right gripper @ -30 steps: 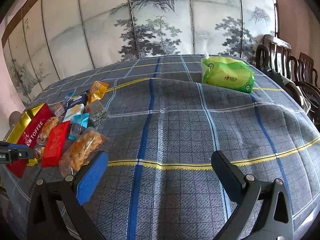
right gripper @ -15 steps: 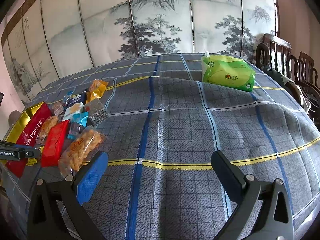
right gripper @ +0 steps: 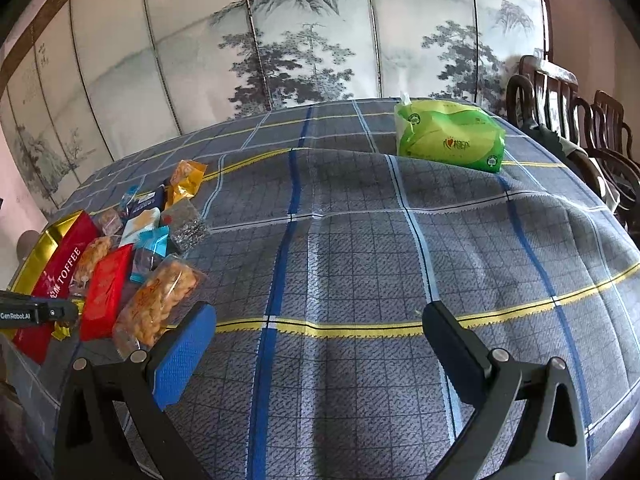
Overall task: Organize snacks
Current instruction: 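Carry the yellow packet to the gold tray with left while right grasps a peanut bag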
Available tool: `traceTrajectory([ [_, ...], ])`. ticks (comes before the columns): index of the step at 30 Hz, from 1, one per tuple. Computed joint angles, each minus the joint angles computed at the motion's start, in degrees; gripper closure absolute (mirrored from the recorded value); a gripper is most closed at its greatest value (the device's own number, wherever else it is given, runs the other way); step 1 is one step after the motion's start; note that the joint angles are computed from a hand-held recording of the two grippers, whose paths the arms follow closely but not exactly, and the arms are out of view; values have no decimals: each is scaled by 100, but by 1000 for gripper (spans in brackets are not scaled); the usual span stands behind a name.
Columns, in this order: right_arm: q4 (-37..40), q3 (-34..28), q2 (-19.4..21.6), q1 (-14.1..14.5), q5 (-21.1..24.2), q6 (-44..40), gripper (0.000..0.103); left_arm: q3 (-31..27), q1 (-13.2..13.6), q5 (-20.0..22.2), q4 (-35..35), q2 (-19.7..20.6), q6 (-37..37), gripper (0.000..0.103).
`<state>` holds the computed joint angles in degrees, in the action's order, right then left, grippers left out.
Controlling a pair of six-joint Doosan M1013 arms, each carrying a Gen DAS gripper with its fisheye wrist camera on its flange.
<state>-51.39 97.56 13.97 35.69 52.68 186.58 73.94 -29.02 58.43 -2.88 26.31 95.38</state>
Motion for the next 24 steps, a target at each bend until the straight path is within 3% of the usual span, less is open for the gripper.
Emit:
traceTrajectory([
  [10,52,-17,10,-15,-5,-51,0,143,-72,-148,154,-56,80,77],
  [14,52,-16,10,-16,-2,-57,0,281,-114,-361,309,-122,74,79],
  [18,69,-20,25,-16,16,-98,0,573,-262,-805,987,-285,-245,80],
  [24,173,-77,65,-21,99,-230,0,719,-235,-960,905,-488,-434,81],
])
